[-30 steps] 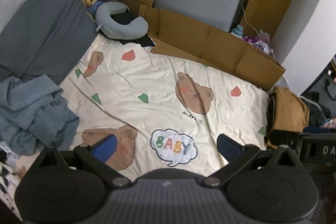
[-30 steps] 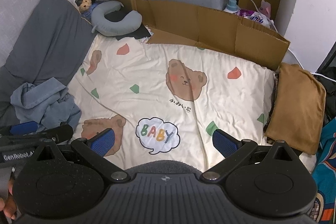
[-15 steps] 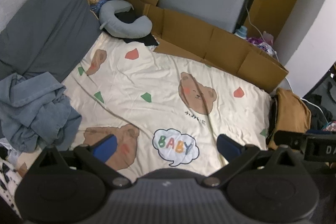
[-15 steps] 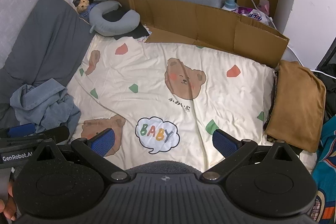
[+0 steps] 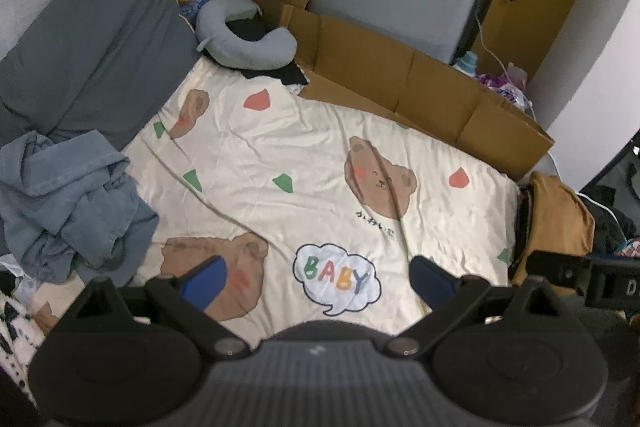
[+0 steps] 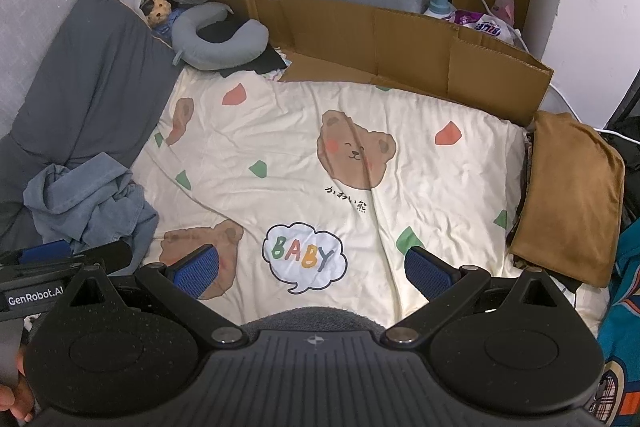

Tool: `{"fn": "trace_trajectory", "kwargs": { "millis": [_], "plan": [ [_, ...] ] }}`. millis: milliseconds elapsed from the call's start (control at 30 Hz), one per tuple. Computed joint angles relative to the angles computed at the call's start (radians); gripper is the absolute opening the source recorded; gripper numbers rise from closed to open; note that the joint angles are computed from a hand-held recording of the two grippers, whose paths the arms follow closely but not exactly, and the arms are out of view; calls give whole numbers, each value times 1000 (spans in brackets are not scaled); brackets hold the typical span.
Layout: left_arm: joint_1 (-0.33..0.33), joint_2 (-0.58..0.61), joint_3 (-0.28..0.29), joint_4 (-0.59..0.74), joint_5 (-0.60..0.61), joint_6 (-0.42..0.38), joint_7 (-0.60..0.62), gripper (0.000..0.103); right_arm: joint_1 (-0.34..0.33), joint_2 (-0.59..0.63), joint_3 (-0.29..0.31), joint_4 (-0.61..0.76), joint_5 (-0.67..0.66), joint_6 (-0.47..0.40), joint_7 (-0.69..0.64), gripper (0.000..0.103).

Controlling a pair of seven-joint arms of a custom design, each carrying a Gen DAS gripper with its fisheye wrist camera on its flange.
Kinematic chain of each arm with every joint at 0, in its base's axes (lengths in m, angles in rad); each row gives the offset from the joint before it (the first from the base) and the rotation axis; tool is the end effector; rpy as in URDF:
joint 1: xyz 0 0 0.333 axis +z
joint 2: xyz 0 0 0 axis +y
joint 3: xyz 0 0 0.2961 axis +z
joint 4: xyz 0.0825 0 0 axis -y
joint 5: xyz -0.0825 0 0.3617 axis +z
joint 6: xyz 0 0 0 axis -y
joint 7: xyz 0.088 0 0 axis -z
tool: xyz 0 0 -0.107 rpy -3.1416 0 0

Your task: Fold clothes

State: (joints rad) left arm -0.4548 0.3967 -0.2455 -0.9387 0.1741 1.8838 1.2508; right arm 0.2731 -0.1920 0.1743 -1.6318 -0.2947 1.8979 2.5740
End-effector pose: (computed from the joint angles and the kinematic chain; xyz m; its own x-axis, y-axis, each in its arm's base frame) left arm 0.5343 -0.3726 0.6986 -0.3584 -0.9287 0.0953 -0.8106 0.2589 -0.5253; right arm 0.4545 0.2068 0.7136 -0.4455 -0.8761 -0.1846 -0.7269 0.4743 -0.4967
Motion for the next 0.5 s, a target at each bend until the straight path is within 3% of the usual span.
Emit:
{"fn": "trace_trajectory", "kwargs": {
  "millis": [300,500],
  "plan": [
    [-14,45,5,80,1,-59,15,99,-7,-17,-3,-24,16,21,-2,102],
    [-20,37,11,67,10,-53,9,99,-13,-22,-2,-33,23,32,-3,102]
  ]
}}
